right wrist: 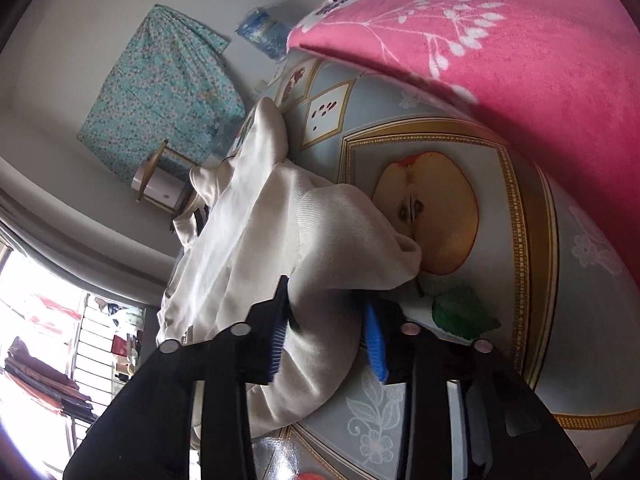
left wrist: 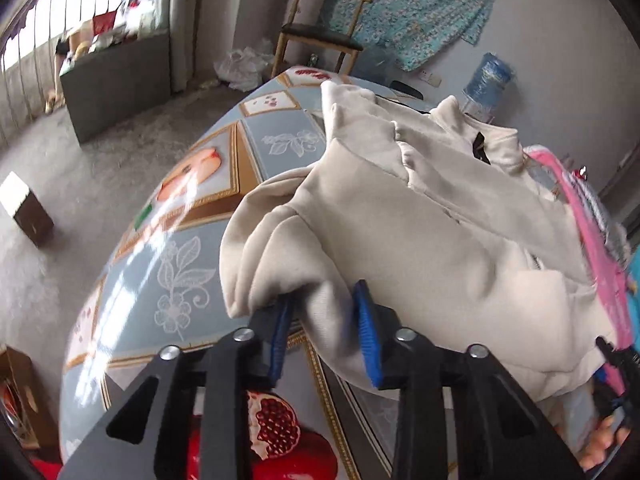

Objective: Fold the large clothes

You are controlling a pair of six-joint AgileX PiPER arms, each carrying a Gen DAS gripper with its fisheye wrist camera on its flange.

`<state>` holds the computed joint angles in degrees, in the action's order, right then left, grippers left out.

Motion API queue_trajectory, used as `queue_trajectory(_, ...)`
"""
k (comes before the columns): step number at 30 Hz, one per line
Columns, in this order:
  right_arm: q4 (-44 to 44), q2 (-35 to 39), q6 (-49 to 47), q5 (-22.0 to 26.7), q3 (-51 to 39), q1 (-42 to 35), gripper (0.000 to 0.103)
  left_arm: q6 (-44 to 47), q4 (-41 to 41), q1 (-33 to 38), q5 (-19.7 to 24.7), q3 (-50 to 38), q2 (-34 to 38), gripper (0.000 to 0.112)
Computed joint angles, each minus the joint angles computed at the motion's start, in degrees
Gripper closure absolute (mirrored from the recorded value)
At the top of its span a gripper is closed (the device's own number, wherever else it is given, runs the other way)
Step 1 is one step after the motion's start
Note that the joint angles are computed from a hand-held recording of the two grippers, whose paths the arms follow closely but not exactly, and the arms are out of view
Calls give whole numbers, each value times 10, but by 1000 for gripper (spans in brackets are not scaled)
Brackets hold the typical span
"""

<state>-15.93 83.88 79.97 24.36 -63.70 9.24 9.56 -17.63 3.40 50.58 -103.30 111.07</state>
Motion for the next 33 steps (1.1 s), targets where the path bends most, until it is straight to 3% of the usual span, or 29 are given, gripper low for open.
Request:
queue_trajectory(3,-22,-2,-17,36,-23,12,90,59,27,-17,-69,47,-32,99)
queue_trajectory(6,-110,-6,7,120,-67,56,94,109,20,-19,-116,75,-64,101)
queue_trajectory(9,-170,-12,13,192,-107,97,95,161,-3,-18,-136,85,-93,103)
queue_trajectory(11,-191,-21,14,215,-116,116,95,193,-24,-13,-136,87,-111,104)
queue_trajectory(19,-232,-65,31,285,-109,198,95,337,-144,49,-77,117,-183,108)
queue_trajectory(24,-247,-104,73,361,-84,294,96,403,-183,128,21,135,-214,108)
queue_trajectory(27,-240,-134,135,382,-42,347,95,409,-175,167,75,152,-228,108)
queue_trajectory(30,-223,-153,172,366,11,359,95,389,-152,187,102,183,-233,108)
queue_trajectory(33,-171,-172,135,286,72,307,93,357,-135,199,146,179,-202,107)
